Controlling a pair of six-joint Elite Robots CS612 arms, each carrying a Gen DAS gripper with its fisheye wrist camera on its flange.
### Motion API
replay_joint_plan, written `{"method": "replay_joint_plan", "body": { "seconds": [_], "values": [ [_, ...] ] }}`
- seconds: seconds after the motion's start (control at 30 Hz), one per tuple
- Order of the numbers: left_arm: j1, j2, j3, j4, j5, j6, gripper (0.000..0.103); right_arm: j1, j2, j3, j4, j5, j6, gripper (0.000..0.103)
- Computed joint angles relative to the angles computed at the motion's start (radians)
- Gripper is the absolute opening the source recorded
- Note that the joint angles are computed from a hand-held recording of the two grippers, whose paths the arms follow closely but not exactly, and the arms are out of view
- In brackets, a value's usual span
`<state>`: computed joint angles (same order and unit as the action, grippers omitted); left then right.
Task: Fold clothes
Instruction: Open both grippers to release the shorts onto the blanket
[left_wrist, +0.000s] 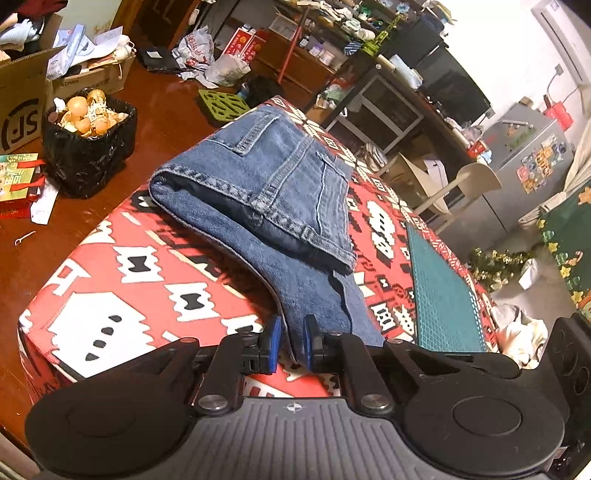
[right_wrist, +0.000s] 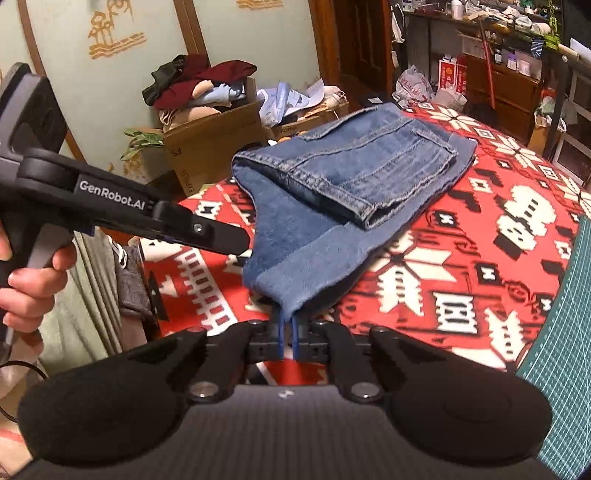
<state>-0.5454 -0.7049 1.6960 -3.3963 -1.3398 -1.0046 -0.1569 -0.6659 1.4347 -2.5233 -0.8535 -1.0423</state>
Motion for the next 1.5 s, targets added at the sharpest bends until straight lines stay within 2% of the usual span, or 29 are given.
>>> {"method": "replay_joint_plan", "body": {
  "seconds": [0.1, 0.2, 0.27, 0.37, 0.4, 0.5, 0.57, 0.67, 0.83, 1.0, 1.07, 1.2, 1.37, 1.5],
  "values": [
    [-0.009, -0.008, 0.0, 0.017, 0.036, 0.033, 0.011, -0.008, -0.001, -0.006, 0.028, 0.0, 0.015, 0.004],
    [-0.017, -0.013, -0.003, -0.016, 0.077, 0.096, 0.011, -0.023, -0.003, -0.004, 0.009, 0.017, 0.053, 0.005],
    [-0.017, -0.01, -0.014, -0.037, 0.082, 0.139, 0.011, -0.032, 0.0, -0.003, -0.049, 0.051, 0.116, 0.005],
    [-0.012, 0.003, -0.049, 0.009, 0.063, 0.183, 0.011, -0.033, 0.009, -0.009, -0.134, 0.098, 0.189, 0.006],
    [-0.01, 0.008, -0.061, 0.027, 0.056, 0.197, 0.011, -0.028, 0.012, -0.014, -0.136, 0.1, 0.188, 0.008],
    [-0.01, 0.015, -0.081, 0.116, 0.035, 0.208, 0.009, -0.007, 0.024, -0.031, -0.102, 0.095, 0.167, 0.008],
    [-0.016, 0.015, -0.077, 0.149, 0.038, 0.202, 0.008, 0.005, 0.03, -0.028, -0.091, 0.056, 0.149, 0.008],
    [-0.027, 0.013, -0.061, 0.142, 0.062, 0.204, 0.008, 0.007, 0.036, -0.009, -0.116, 0.041, 0.149, 0.011],
    [-0.038, 0.002, -0.049, 0.161, 0.088, 0.213, 0.008, 0.001, 0.032, -0.007, -0.079, 0.025, 0.155, 0.011],
    [-0.05, -0.011, -0.04, 0.179, 0.113, 0.203, 0.008, -0.011, 0.026, 0.012, -0.105, 0.058, 0.178, 0.011],
    [-0.052, -0.017, -0.032, 0.147, 0.123, 0.202, 0.008, -0.019, 0.019, 0.022, -0.118, 0.064, 0.18, 0.012],
    [-0.043, -0.023, -0.039, 0.097, 0.125, 0.223, 0.008, -0.027, 0.021, 0.001, -0.115, 0.074, 0.205, 0.012],
    [-0.017, -0.014, -0.096, 0.154, 0.131, 0.251, 0.008, -0.031, 0.048, -0.077, -0.098, 0.079, 0.235, 0.012],
    [0.018, 0.008, -0.166, 0.198, 0.13, 0.275, 0.008, -0.018, 0.099, -0.203, -0.063, 0.076, 0.294, 0.012]
  ]
}}
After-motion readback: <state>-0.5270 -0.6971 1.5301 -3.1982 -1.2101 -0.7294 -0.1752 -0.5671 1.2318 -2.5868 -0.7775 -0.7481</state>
